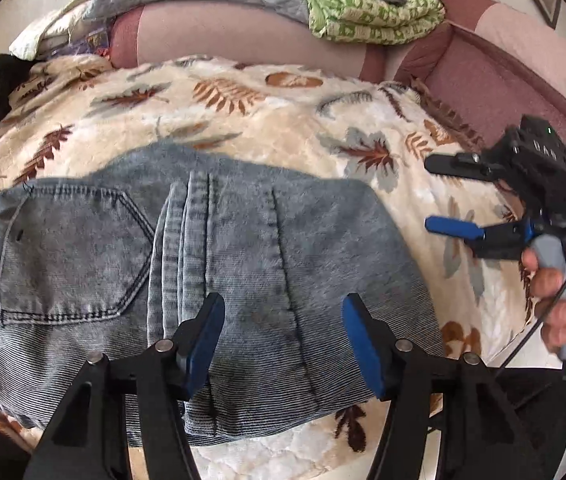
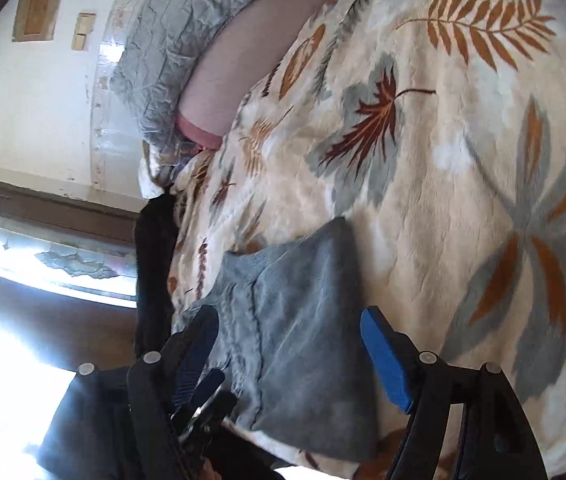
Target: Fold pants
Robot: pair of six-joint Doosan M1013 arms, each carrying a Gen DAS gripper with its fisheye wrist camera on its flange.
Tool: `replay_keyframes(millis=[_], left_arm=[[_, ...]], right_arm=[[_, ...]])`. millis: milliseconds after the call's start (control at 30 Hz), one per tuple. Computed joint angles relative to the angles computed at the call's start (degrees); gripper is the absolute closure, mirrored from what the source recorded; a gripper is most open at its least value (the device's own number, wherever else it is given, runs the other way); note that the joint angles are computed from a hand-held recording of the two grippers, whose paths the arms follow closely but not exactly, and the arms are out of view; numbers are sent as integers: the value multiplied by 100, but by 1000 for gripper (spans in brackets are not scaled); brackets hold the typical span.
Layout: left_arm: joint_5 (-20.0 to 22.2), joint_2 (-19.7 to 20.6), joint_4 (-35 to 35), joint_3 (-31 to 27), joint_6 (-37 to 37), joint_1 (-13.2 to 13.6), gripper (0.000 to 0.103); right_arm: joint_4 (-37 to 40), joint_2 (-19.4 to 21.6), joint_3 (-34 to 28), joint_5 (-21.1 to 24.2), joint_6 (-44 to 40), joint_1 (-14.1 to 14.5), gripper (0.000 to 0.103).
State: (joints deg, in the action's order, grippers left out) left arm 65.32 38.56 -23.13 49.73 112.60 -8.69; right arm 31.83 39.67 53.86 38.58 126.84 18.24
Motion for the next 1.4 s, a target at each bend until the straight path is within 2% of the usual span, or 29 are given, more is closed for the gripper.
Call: replay_keyframes(millis=[33,100,133,200,233,267,333,367,400,433,500,533,600,667,733,767,833,867,900,933,1033,1067,1100,1133,1167,1200,1300,1400], left_arm=[[139,71,23,-52,-82,10,41],[-145,-31,-145,184,171,36,41],[-205,-63,-80,239,251,15,41],[-306,-92,-35,312,365,-4,41],[-353,-104,-69,346,412,1,41],[-392,-112,-99,372,454,4,41],[-475,-137,-138,434,545,1,40],[-515,-155,-125,463,587,-4,40],[-536,-162,-113,476,614,-9,40],[-542,-163,-123,477,626,-7,40],[-519,-155,-185,459,625,7,39],[-501,-147,-232,447,637,18,39],[-497,-151,-346,459,628,42,39],[-490,-150,-402,461,597,54,39],[-444,-133,-472,432,574,71,39],[-417,-122,-535,417,568,87,39],[-355,-102,-733,398,600,133,39],[-328,-99,-824,397,608,158,39],[-315,-111,-923,412,636,189,39],[-362,-148,-1023,472,694,224,39],[-747,-302,-1168,721,786,304,39],[-664,-276,-1183,667,705,331,39],[-535,-236,-1231,599,620,362,39],[-439,-201,-1221,545,528,379,39],[-301,-152,-1119,466,429,378,39],[-173,-113,-1063,404,390,384,39],[-288,-177,-1265,497,464,464,39],[-393,-161,-1286,451,211,509,39]], right_arm=[[-143,134,-220,269,67,-30,27],[-550,484,-819,794,315,-33,28],[-692,662,-1125,1126,331,-34,35],[-968,951,-1643,1622,375,-3,61],[-1407,1143,-2092,2088,432,54,78],[-1772,1279,-2418,2378,498,106,84],[-2304,1420,-2759,2659,680,170,85],[-2655,1566,-3070,2940,641,219,85],[-2705,1658,-3225,3042,556,234,85],[-2697,1641,-3178,3016,578,230,84],[-2578,1388,-2703,2643,749,201,81],[-2483,1196,-2370,2411,882,190,78],[-2537,808,-1768,1946,960,243,77],[-2067,441,-1155,1322,866,284,77],[-1167,70,-378,567,626,287,77],[-743,-4,-151,396,487,301,76],[-772,41,-50,706,684,360,75],[-719,13,104,588,763,371,78],[-605,-117,380,170,889,379,78],[-653,-183,462,52,1117,396,78],[-1145,-407,619,-348,1333,555,70],[-1173,-431,637,-390,1304,608,59],[-1298,-392,561,-200,1348,659,52],[-1533,-283,384,224,1488,707,40],[-1529,-198,323,385,1403,724,40],[-1673,-214,387,246,1445,753,40],[-2054,-254,225,391,2116,790,41],[-2826,-124,-366,1007,2009,876,40]])
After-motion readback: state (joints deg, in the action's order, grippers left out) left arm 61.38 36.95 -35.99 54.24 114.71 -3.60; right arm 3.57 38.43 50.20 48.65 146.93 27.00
